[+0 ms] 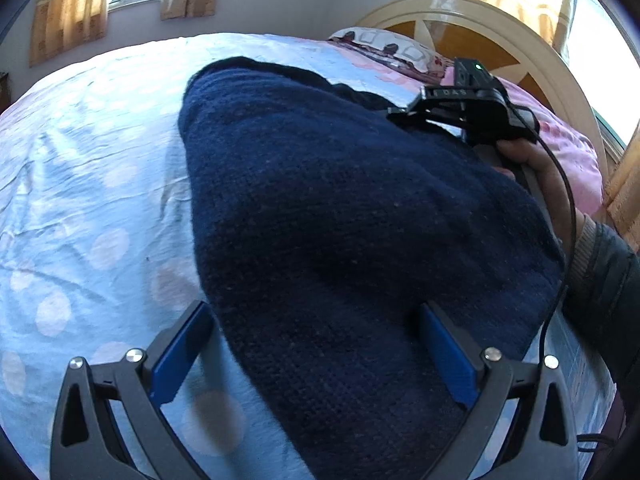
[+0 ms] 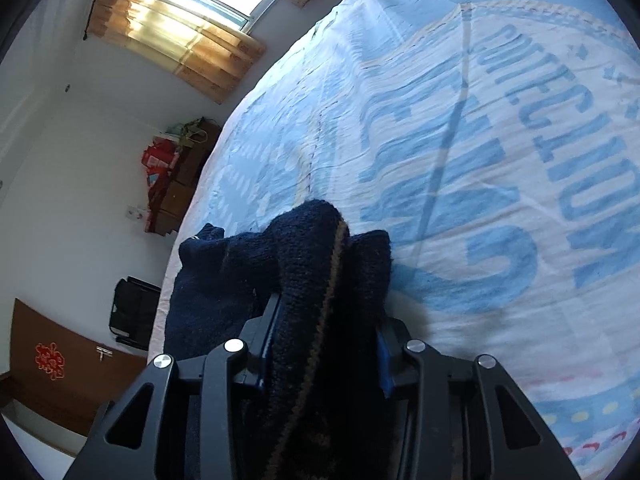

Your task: Fold small clothes

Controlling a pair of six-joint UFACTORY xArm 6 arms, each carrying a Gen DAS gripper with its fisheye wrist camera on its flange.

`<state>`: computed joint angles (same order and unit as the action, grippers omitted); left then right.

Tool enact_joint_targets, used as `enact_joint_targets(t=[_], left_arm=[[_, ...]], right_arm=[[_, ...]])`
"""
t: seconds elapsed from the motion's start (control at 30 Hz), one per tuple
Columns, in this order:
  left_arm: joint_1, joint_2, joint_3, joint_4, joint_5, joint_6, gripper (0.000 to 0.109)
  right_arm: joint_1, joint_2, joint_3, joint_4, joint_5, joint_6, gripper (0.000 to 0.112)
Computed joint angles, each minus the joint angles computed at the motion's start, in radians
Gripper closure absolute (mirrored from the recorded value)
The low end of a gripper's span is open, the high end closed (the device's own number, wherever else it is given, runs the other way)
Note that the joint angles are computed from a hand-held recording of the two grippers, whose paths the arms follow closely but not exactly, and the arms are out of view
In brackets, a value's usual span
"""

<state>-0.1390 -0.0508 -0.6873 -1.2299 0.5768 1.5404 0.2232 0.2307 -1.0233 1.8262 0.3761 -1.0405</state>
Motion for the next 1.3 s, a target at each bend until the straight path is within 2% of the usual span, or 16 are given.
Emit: enact_joint_targets(t=[0.1, 0.2, 0.3, 0.43, 0.5, 0.67, 0.7, 0.73, 0.83, 0.97, 1.1, 1.3], left_arm=[[-0.006, 0.002, -0.006, 0.015, 0.001, -0.016, 0.006], [-0.008, 0.004, -0.011, 0.024, 0.008, -0.025, 0.006], [-0.007, -0.008, -0.003, 0.010, 0.020, 0.002, 0.015], [-0.002, -0.016, 0.005, -0.019, 0.024, 0.034, 0.027], [0.003, -0.013, 0.002, -0.023, 0.030, 0.036, 0.028], [0.010, -0.017, 0.006, -0.028, 0.032, 0.036, 0.028], [0.013, -0.019, 0.007, -0.028, 0.039, 0.039, 0.034], [0.022, -0.027, 0.012, -0.022, 0.053, 0.045, 0.046], [0.033, -0.052, 0.030, -0.025, 0.064, 0.068, 0.058], [0.038, -0.059, 0.035, -0.022, 0.062, 0.068, 0.065], [0.052, -0.077, 0.043, -0.033, 0.065, 0.089, 0.076], [0.076, -0.128, 0.063, -0.023, 0.082, 0.103, 0.082]], right_arm=[[0.019, 0.012, -0.017, -0.004, -0.043, -0.007, 0.072], [0.015, 0.020, -0.023, 0.004, -0.036, -0.002, 0.072], [0.007, 0.025, -0.025, -0.005, -0.021, 0.022, 0.072], [0.016, 0.018, -0.021, 0.062, -0.041, -0.061, 0.075], [0.015, 0.015, -0.018, 0.100, -0.037, -0.086, 0.078], [0.016, 0.027, -0.030, 0.076, -0.046, -0.046, 0.078], [0.022, 0.025, -0.031, 0.079, -0.058, -0.050, 0.078], [0.030, 0.023, -0.031, 0.083, -0.074, -0.056, 0.080], [0.059, 0.006, -0.032, 0.130, -0.128, -0.099, 0.084], [0.076, -0.009, -0.028, 0.197, -0.167, -0.147, 0.085], [0.080, -0.042, -0.013, 0.327, -0.173, -0.255, 0.086], [0.102, -0.074, -0.013, 0.394, -0.207, -0.289, 0.086]])
